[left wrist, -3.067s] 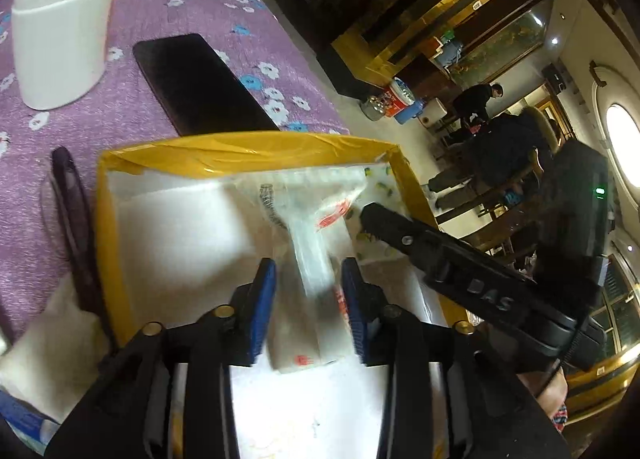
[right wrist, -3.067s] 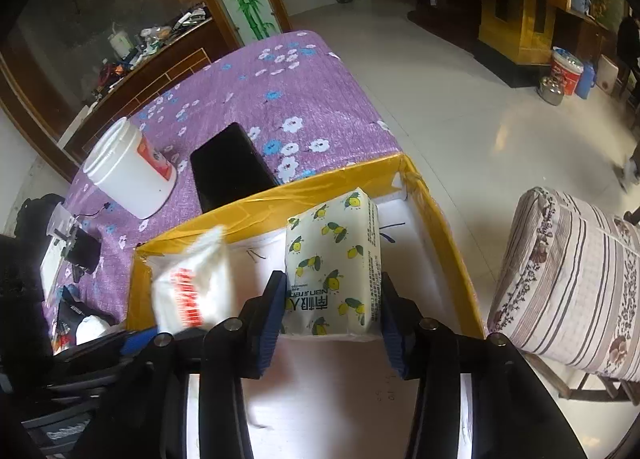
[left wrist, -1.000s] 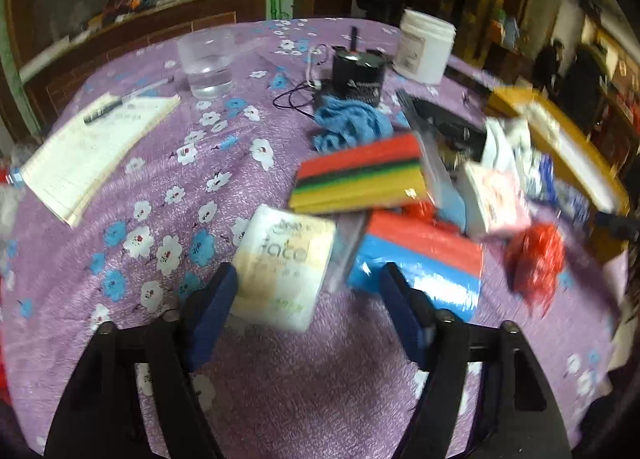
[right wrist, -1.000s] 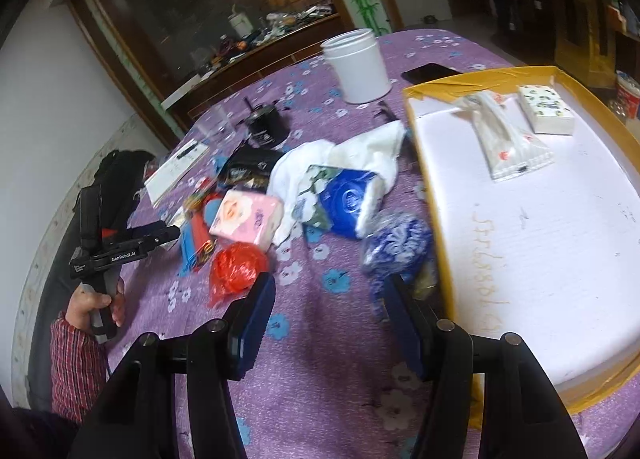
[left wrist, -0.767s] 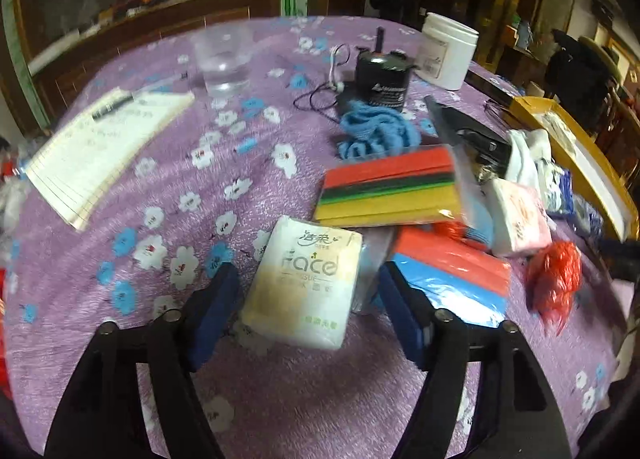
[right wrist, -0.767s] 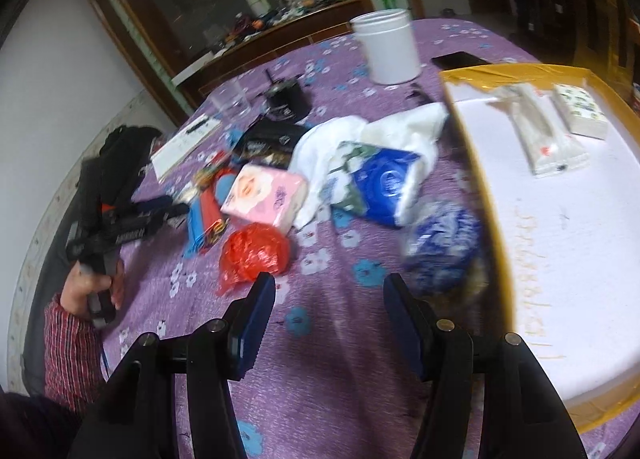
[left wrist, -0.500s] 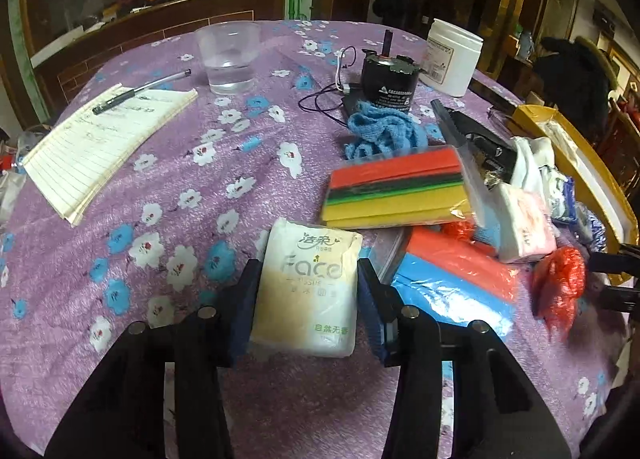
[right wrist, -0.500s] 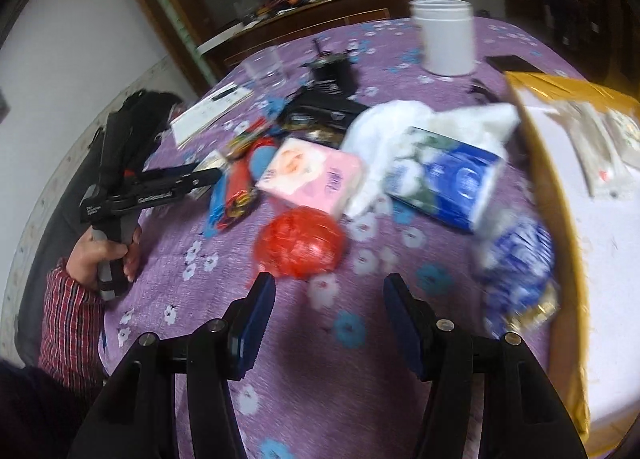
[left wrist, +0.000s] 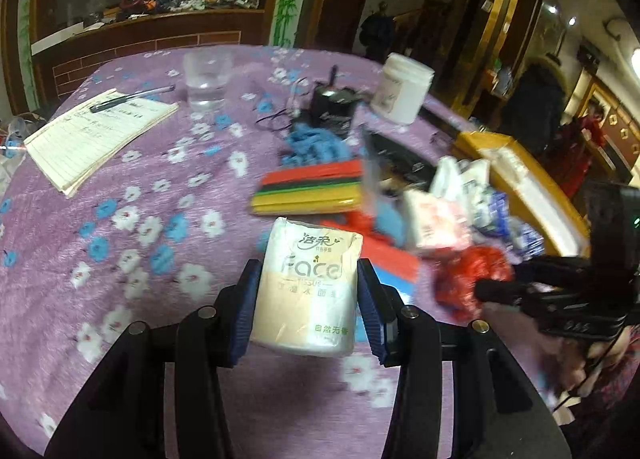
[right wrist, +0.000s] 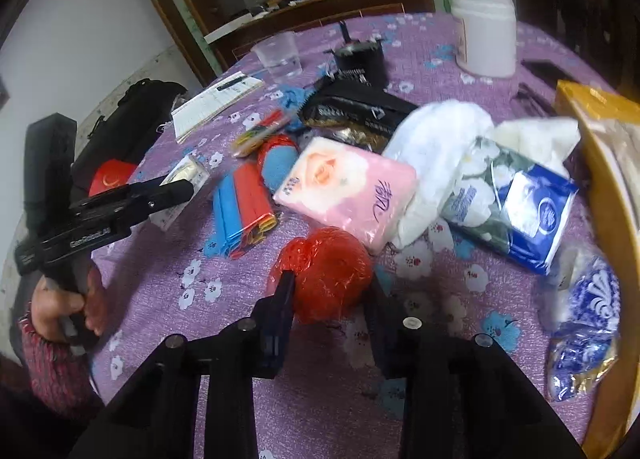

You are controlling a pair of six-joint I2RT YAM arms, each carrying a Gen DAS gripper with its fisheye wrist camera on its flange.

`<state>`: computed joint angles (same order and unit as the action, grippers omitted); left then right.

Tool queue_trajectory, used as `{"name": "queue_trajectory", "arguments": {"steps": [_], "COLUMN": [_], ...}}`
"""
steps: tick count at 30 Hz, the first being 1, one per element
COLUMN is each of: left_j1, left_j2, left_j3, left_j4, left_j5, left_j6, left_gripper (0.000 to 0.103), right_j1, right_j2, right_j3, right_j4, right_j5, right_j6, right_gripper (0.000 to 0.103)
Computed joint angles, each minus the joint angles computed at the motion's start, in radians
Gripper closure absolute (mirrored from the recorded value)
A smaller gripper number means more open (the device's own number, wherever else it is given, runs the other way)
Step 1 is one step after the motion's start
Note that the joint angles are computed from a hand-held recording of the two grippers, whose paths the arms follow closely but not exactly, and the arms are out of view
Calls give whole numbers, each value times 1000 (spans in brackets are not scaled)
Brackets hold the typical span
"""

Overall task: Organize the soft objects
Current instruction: 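Grasp the red plastic bag with the right gripper while the left gripper lifts the Face pack, then place the Face pack in the tray with left gripper while right gripper drops the red bag there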

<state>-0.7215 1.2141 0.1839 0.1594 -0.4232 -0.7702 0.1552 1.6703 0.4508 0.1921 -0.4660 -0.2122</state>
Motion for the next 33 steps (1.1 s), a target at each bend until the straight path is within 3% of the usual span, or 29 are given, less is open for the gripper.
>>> {"name": "queue_trajectory", "arguments": {"steps": [11,22,33], "left_j1": [-151,-177,-193], "left_j2": [167,312,471], "left_j3": [158,284,543], "left_j4": [42,53,-6], "left_j5": [-27,4,44], "left_j6": [-26,-37,34], "left_gripper": [58,58,58], "right_j1": [-166,-370,-570], "right_j2": [-86,-106,-66], "right_j3": [-41,-9,87], "right_j4": [-56,-177,-292], "right_j5": [-123,-257,-361], "right_j6": [-43,-161,-233], "right_gripper": [71,70,70]}}
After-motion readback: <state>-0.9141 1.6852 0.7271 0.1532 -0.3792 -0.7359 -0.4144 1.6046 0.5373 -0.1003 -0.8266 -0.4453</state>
